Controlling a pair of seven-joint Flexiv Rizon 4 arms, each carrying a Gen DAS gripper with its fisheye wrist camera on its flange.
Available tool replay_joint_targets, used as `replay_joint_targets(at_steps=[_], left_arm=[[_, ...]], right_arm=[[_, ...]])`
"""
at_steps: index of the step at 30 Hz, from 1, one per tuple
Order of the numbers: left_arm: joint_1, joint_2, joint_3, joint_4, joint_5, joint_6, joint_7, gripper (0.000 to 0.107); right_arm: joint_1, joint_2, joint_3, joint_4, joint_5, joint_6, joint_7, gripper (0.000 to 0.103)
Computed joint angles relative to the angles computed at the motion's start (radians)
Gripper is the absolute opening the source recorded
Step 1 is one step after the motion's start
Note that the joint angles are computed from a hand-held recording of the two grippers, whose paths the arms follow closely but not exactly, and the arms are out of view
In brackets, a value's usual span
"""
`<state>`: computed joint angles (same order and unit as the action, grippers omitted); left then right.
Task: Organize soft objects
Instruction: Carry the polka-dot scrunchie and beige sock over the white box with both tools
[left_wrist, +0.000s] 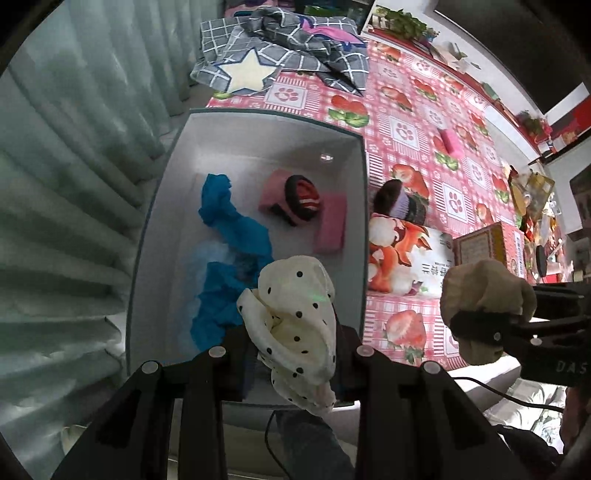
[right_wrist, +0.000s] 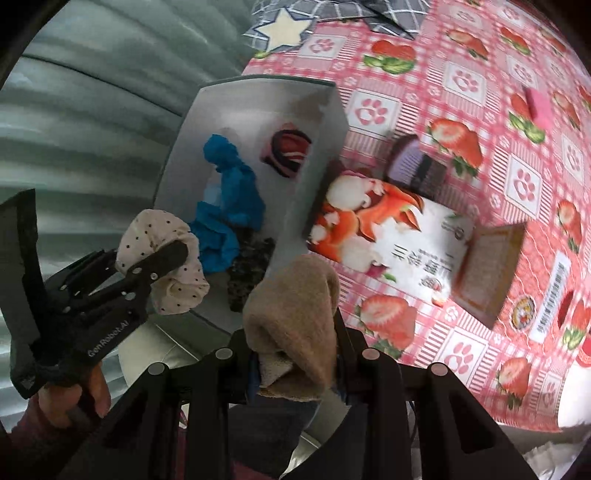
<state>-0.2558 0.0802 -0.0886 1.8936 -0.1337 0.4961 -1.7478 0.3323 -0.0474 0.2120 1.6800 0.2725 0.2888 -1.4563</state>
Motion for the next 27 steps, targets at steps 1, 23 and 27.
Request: replay_joint_targets(at_steps=[1,23,27], left_arm=[[0.001,0.0,0.001,0.001,0.0,0.0,-0.001,0.034],[0.033,-0.029,0.013,-0.026,0.012,-0.016,-0.006,0.034],[0.036,-0.046,0.014,-0.042,0.017,-0.018,0.0,0.034]], right_arm=[[0.005,-0.006,0.002,-0.007,-0.002,0.0,0.0,0.032],[0.054,-0.111,0.026,-0.131,-0.017,-0.017,0.039,0.032],[0.063,-0.138,0.029,-0.163,-0.022,-0.016,0.055,0.032]])
